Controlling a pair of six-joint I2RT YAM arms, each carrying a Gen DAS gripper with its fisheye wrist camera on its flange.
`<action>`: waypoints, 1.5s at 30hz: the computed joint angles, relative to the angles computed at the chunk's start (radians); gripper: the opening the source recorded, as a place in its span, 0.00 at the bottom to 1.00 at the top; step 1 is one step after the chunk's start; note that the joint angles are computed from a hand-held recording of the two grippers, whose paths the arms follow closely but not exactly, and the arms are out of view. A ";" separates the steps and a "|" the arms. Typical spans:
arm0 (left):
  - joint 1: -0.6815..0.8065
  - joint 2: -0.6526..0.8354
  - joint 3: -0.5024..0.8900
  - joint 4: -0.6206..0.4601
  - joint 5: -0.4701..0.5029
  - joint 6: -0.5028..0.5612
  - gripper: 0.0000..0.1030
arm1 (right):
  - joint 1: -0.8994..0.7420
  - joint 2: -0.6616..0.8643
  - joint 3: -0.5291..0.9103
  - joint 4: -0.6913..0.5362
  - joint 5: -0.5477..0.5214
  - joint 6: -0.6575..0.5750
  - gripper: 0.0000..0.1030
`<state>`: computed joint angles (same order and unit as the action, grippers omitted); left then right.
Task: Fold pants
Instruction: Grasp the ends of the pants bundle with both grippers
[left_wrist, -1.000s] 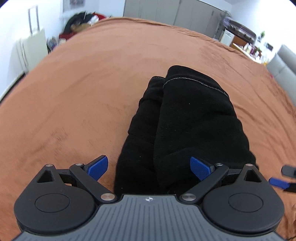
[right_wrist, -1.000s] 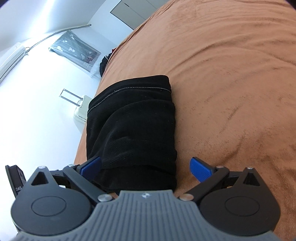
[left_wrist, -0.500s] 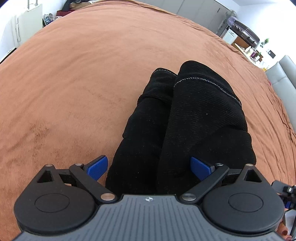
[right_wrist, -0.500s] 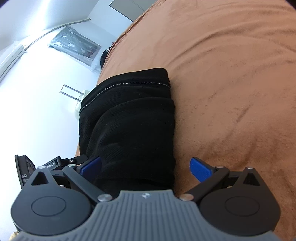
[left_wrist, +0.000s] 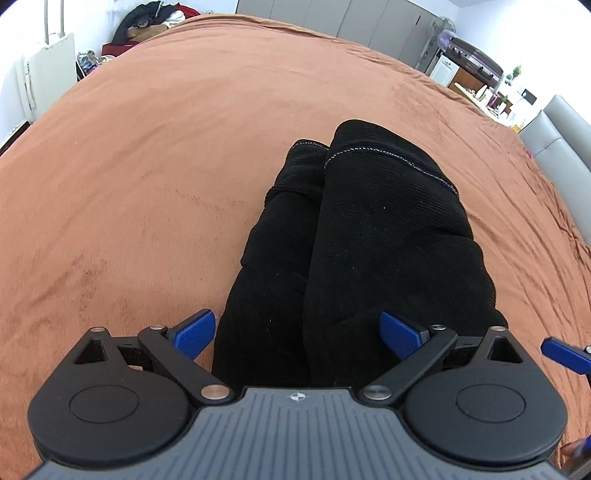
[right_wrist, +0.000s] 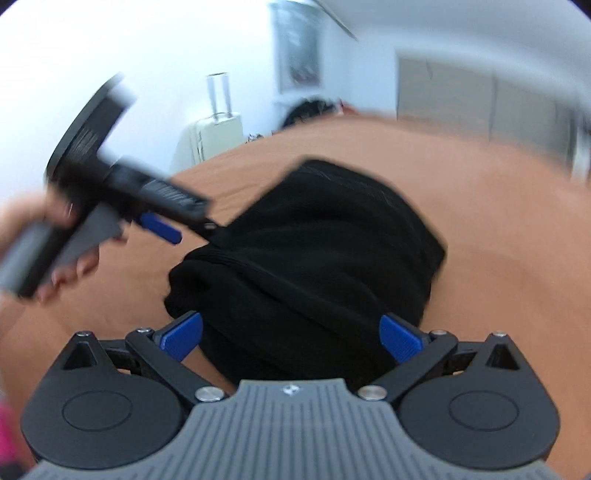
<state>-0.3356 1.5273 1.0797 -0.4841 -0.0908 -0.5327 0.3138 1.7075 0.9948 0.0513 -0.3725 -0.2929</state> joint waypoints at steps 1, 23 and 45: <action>0.000 -0.018 -0.015 0.004 -0.001 -0.005 1.00 | 0.049 -0.014 -0.028 0.043 0.070 -0.045 0.95; 0.175 -0.162 -0.164 0.017 0.074 0.121 1.00 | 0.315 0.414 0.309 0.280 0.520 -0.158 0.95; 0.153 -0.189 -0.119 -0.059 0.015 0.125 1.00 | 0.380 0.467 0.364 0.283 0.595 -0.058 0.95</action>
<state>-0.1824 1.3383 0.9609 -0.5429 -0.0761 -0.4079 0.6939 2.1748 1.3585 0.3346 0.2223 -0.3509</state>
